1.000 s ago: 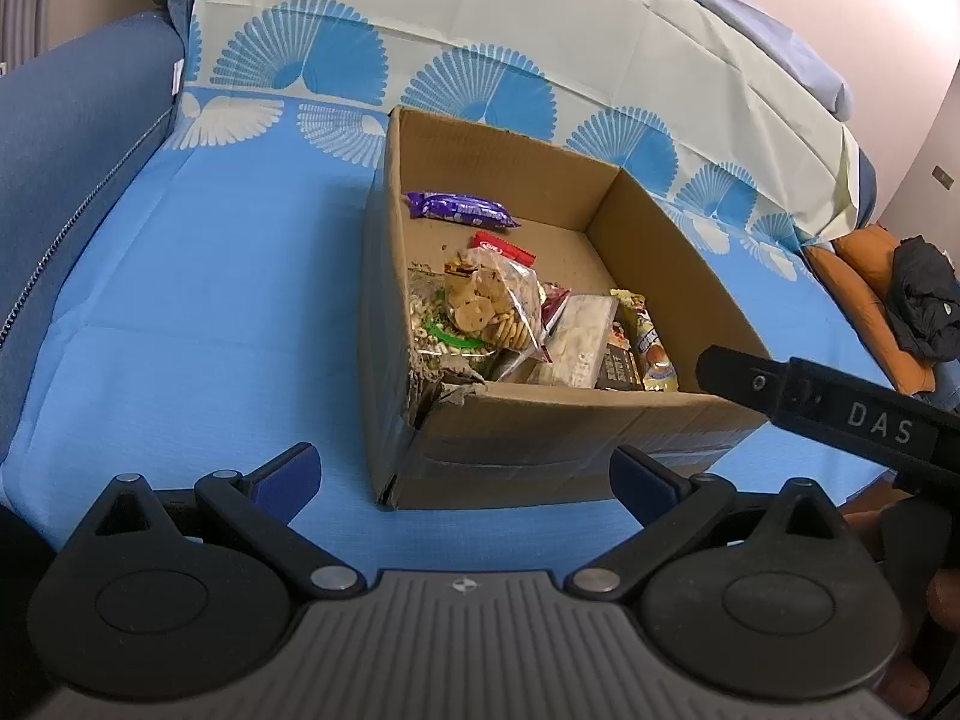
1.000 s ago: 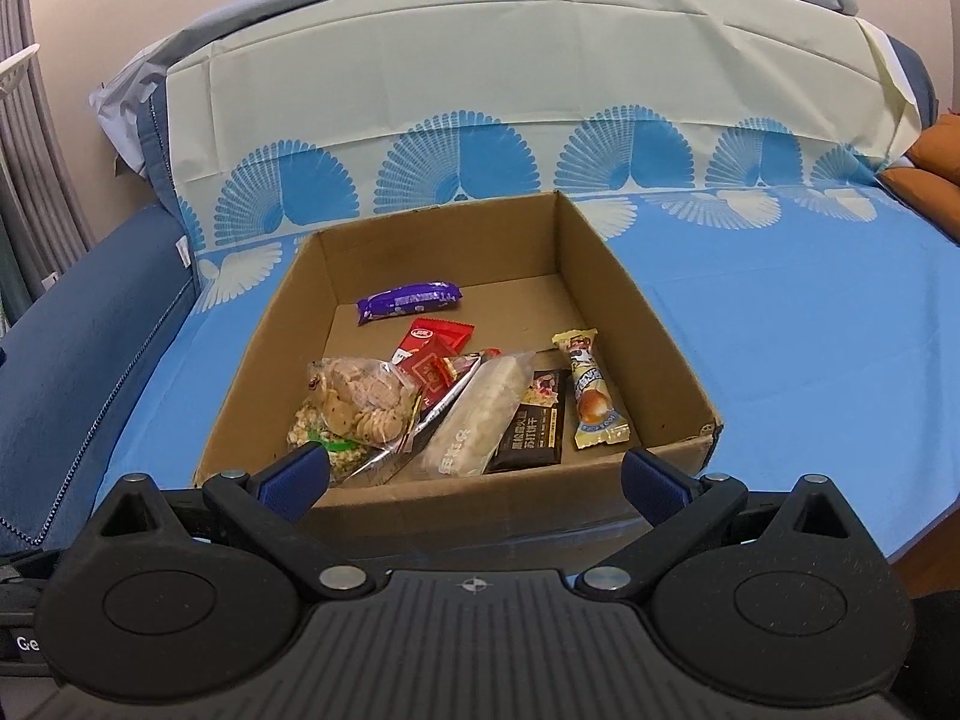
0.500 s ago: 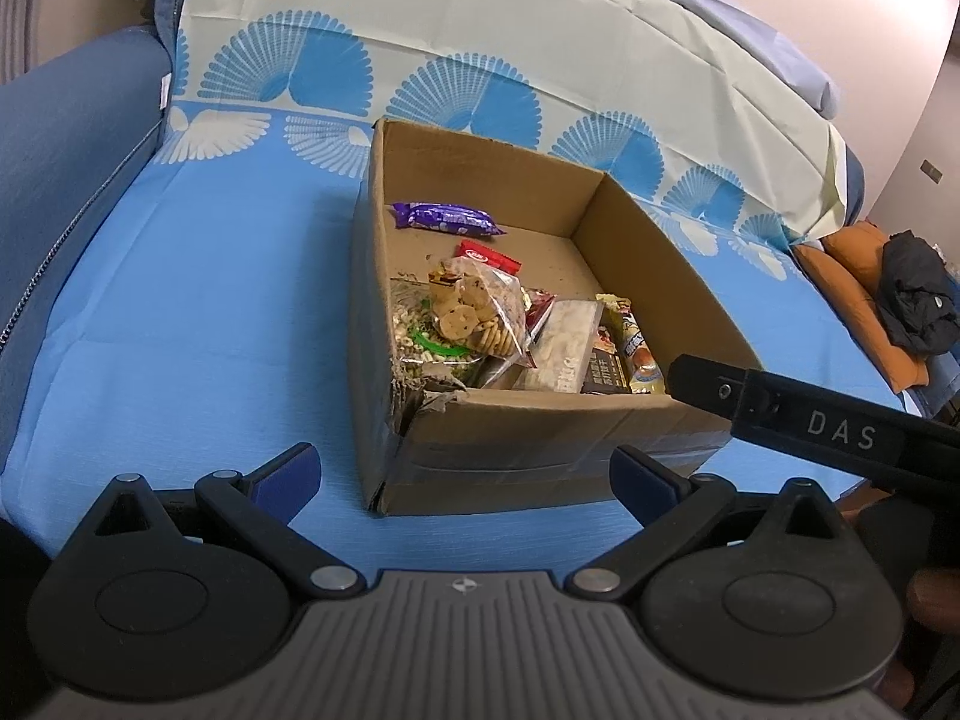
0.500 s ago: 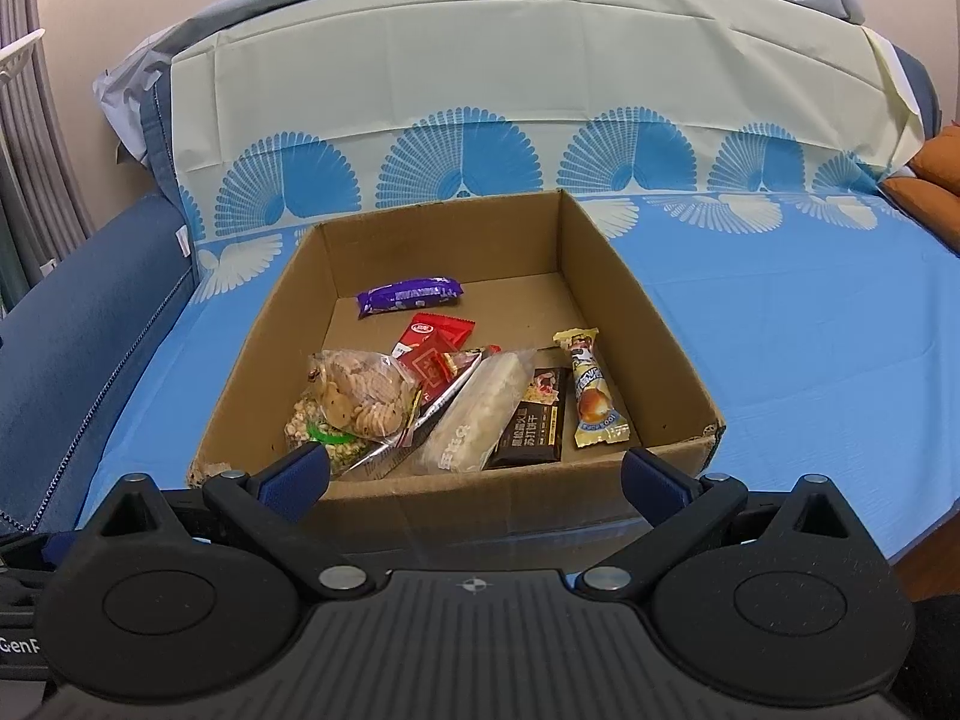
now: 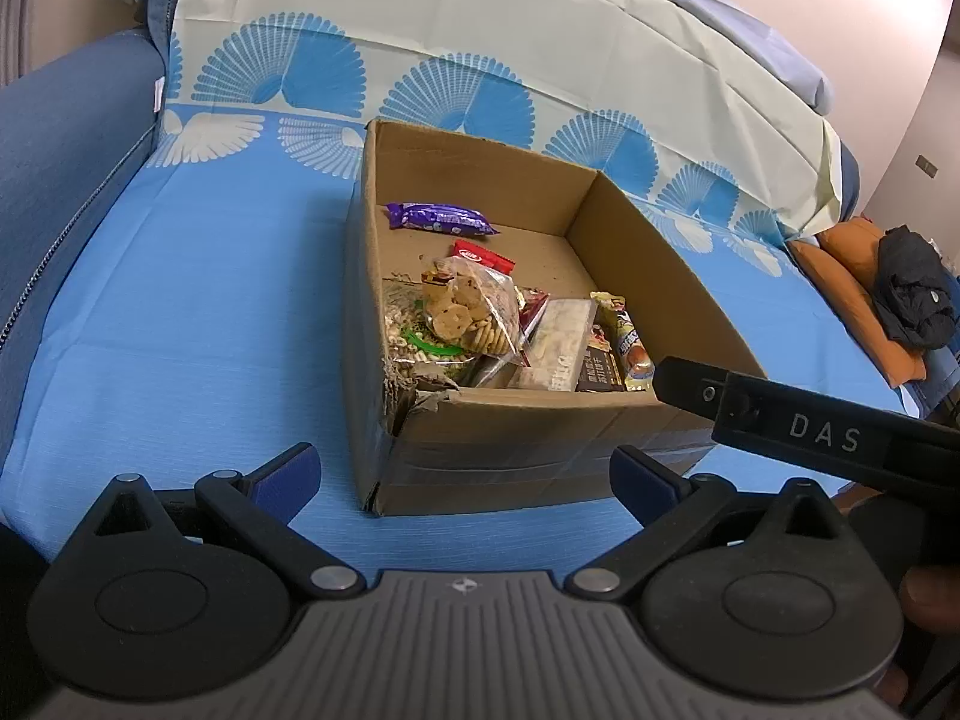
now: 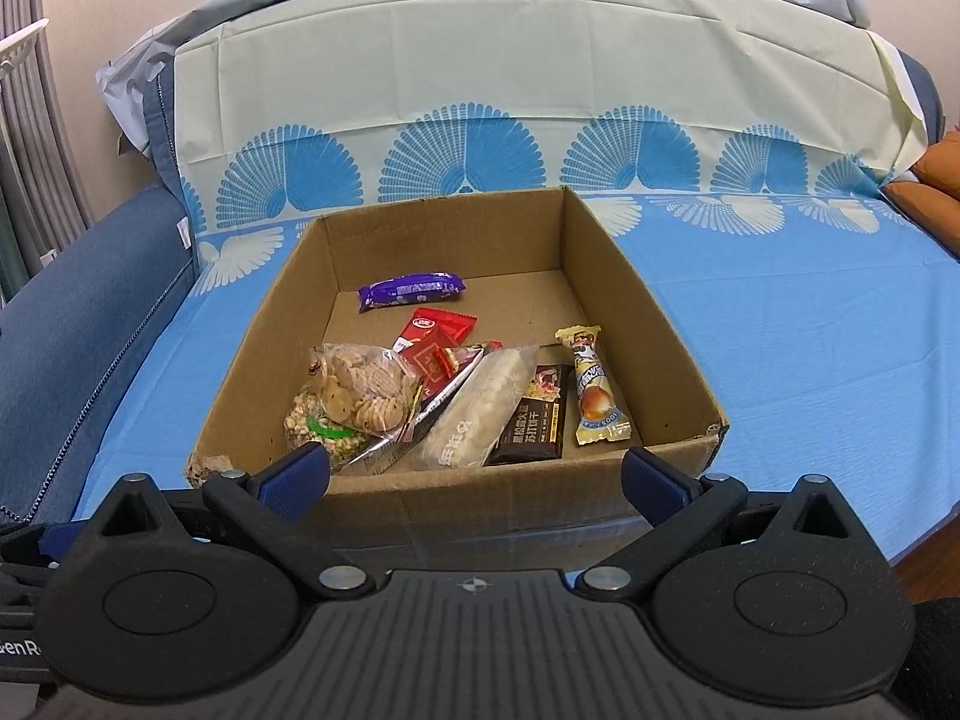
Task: Organize snacks
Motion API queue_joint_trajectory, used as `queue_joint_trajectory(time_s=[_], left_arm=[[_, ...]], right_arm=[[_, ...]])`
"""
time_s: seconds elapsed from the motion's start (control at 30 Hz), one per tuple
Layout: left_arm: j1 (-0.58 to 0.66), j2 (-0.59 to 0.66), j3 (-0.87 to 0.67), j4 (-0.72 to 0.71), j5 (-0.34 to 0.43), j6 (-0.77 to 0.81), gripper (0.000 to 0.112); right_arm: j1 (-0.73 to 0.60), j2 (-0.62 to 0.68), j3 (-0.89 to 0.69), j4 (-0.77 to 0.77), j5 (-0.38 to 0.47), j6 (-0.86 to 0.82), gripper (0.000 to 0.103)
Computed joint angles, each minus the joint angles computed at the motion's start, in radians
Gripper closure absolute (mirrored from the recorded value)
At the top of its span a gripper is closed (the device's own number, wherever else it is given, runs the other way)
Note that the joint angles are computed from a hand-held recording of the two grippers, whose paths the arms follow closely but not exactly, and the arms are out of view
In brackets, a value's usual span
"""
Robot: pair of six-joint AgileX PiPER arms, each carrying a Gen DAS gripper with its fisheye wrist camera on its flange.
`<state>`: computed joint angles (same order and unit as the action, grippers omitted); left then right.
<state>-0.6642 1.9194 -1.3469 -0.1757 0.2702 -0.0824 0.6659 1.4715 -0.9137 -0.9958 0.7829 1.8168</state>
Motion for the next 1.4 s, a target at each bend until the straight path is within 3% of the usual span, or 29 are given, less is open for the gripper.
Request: queue_joint_trajectory(time_s=[1.03,1.4], left_arm=[[-0.004,-0.005,0.014,-0.012,-0.020,0.035,0.010],[0.000,-0.011,0.032,-0.086,-0.044,0.127,0.010]], right_arm=[[-0.010,0.005,0.001,0.008,-0.012,-0.026,0.001],[-0.016,0.004,0.004,0.014,-0.018,-0.043,0.001]])
